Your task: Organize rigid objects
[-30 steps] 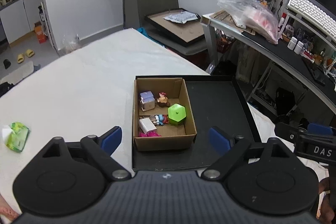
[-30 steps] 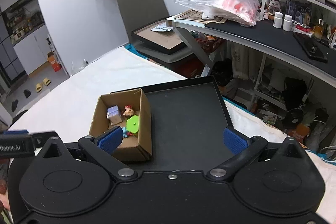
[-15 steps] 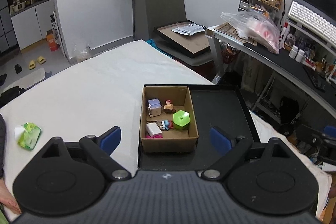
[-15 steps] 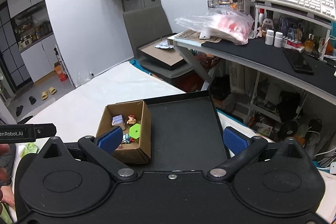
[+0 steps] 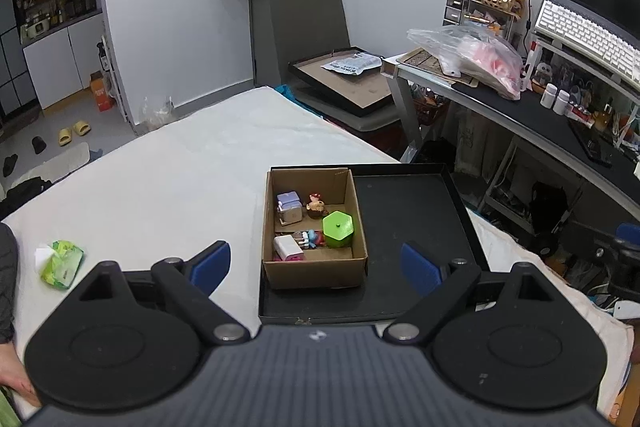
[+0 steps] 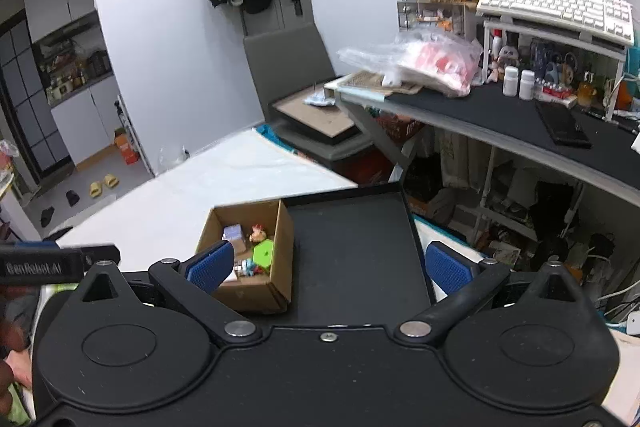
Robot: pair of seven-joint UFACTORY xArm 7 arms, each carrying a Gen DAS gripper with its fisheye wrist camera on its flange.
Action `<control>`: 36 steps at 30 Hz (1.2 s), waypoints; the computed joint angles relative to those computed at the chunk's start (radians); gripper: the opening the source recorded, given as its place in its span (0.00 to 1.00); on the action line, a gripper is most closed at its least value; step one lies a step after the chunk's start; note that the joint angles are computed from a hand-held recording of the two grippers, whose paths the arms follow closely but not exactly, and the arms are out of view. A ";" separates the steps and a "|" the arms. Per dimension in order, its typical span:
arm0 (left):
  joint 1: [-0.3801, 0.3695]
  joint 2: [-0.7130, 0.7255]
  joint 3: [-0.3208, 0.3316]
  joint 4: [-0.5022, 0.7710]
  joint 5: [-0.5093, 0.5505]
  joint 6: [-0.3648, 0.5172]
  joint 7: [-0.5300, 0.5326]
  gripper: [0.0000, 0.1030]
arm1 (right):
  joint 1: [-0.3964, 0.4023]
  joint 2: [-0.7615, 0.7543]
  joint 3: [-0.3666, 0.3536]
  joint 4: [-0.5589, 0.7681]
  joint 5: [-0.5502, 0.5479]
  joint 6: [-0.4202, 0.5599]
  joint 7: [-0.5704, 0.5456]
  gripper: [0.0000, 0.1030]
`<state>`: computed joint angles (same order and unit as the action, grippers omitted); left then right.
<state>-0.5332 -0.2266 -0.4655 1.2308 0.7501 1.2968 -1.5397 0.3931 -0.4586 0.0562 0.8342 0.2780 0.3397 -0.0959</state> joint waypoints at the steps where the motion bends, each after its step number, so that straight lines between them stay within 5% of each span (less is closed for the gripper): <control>1: 0.000 -0.001 0.002 -0.002 0.000 -0.007 0.002 0.89 | 0.013 -0.002 -0.011 -0.001 0.012 -0.005 -0.013 1.00; 36: 0.010 -0.024 -0.006 -0.028 -0.033 -0.016 0.016 0.89 | -0.005 -0.018 0.028 -0.002 -0.051 0.034 0.033 1.00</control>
